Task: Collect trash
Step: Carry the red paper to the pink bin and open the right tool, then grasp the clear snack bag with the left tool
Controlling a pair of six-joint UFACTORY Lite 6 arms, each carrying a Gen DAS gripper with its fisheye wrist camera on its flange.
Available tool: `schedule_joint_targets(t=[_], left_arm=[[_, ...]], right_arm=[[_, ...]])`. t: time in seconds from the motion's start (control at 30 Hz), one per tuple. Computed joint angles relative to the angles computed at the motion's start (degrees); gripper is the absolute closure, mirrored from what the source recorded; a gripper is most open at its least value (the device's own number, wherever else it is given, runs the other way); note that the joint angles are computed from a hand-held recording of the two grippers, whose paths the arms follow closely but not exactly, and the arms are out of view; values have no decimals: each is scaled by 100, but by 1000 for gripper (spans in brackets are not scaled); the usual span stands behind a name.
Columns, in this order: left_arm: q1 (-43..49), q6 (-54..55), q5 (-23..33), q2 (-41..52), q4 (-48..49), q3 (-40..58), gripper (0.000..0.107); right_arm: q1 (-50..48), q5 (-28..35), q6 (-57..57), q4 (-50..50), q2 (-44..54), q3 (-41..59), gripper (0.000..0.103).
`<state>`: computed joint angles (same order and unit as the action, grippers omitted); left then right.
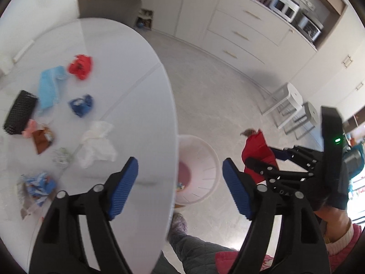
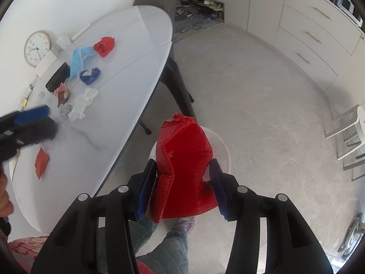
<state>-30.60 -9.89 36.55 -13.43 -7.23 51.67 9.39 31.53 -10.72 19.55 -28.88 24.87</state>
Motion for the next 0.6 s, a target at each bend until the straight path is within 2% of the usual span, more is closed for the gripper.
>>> schedule_joint_targets(t=[0.03, 0.1, 0.13, 0.17, 0.23, 0.3, 0.37, 0.5, 0.6], left_arm=[[135, -22, 131, -241, 114, -53, 29], [451, 23, 397, -670, 188, -169, 28], [642, 156, 481, -880, 123, -282, 28], [898, 365, 591, -1050, 19, -355, 28], [1433, 711, 864, -1441, -70, -538, 27], [1992, 1144, 1089, -1766, -182, -706, 26], [2700, 1705, 1380, -2127, -377, -894, 26], [4595, 3289, 1904, -2482, -1008, -1101, 18], [5952, 4394, 2161, -2434, -1419, -1070, 17]], right_arm=[[142, -109, 94, -24, 134, 15, 51], [470, -375, 440, -155, 434, 36, 36], [624, -493, 740, -317, 555, 59, 22], [759, -586, 1101, -540, 615, 77, 13], [1022, -712, 1754, -916, 716, 157, 12], [1151, -746, 1819, -796, 817, 329, 11], [1390, -718, 2307, -1123, 901, 564, 8], [2132, -550, 3558, -2037, 1114, 1243, 5], [2765, -410, 4383, -2663, 1379, 1815, 2]])
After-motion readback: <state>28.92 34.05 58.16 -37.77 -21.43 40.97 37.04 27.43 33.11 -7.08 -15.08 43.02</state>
